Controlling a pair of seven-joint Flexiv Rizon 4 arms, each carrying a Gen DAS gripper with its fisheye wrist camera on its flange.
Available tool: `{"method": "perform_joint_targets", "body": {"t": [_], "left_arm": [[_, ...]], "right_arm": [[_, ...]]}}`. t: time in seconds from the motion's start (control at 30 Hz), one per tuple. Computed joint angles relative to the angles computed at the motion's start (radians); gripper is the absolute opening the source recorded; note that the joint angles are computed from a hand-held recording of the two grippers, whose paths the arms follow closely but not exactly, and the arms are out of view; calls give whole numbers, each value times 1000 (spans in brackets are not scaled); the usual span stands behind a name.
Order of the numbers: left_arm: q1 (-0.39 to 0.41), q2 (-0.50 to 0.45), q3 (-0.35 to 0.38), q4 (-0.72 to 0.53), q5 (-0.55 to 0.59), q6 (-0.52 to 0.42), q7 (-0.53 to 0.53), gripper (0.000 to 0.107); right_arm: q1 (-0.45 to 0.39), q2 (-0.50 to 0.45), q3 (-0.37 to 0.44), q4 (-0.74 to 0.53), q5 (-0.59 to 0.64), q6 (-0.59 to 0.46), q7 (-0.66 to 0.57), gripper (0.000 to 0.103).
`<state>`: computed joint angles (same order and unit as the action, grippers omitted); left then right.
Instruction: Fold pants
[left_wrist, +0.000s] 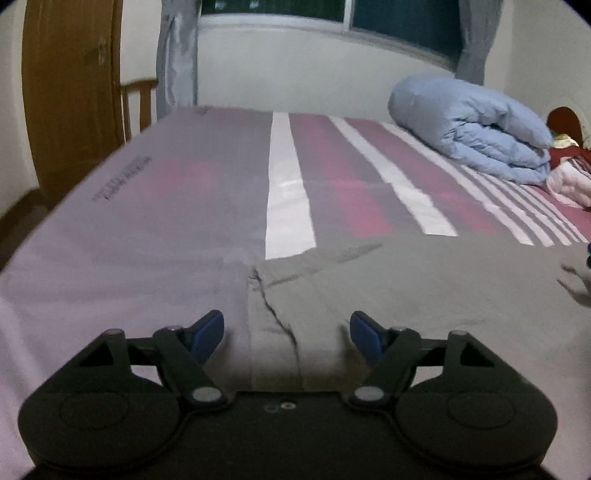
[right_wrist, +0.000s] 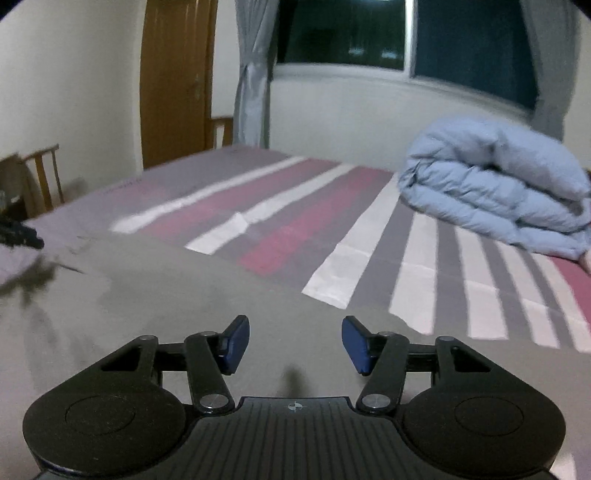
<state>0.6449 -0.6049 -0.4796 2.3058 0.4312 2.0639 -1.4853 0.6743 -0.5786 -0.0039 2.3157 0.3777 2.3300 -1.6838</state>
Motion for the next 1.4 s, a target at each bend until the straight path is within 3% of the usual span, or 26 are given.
{"method": "perform_joint_targets", "body": {"t": [0.17, 0.27, 0.37, 0.57, 0.63, 0.7, 0.73, 0.77, 0.83, 0.87, 0.93, 0.97, 1.13, 1.3, 1.4], "left_arm": [[-30, -76, -2, -114, -40, -101, 101, 63], [-24, -111, -39, -163, -66, -182, 180, 63], [-41, -140, -46, -202, -102, -209, 240, 72], [58, -221, -161, -204, -150, -212, 327, 75], [86, -234, -200, -203, -177, -230, 348, 73], [102, -240, -226, -204, -199, -251, 374, 67], [114, -249, -249, -208, -204, -267, 395, 52], [126, -256, -266, -205, -212, -271, 411, 46], [145, -271, -292, -197, -220, -264, 438, 30], [153, -278, -303, -191, -218, -256, 451, 26], [153, -284, -302, -179, -204, -211, 469, 23], [158, -291, -306, -172, -197, -187, 465, 22], [214, -299, -342, -128, -91, -74, 414, 19], [397, -270, -504, -35, 16, -75, 382, 19], [521, -236, -603, 59, 65, -67, 385, 16]], "right_arm": [[-93, -106, -34, -133, -172, -126, -9, 57], [-131, -140, -44, -178, -249, -186, -8, 57], [-188, -159, -24, -203, -332, -226, 2, 57], [-268, -166, 21, -210, -444, -259, 35, 57], [-328, -173, 65, -219, -492, -260, 65, 57], [-343, -175, 71, -219, -522, -261, 75, 57], [-349, -177, 73, -219, -534, -259, 77, 57], [-358, -177, 79, -219, -549, -263, 84, 57], [-383, -176, 96, -215, -588, -261, 85, 48], [-388, -173, 98, -210, -604, -261, 82, 43], [-346, -161, 59, -192, -594, -245, 48, 13], [-316, -151, 36, -180, -575, -240, 30, 9], [-216, -79, -9, -93, -438, -122, -48, 7], [-90, 84, -13, 47, -255, -49, -150, 7], [49, 195, -26, 135, -65, -30, -257, 7]]}}
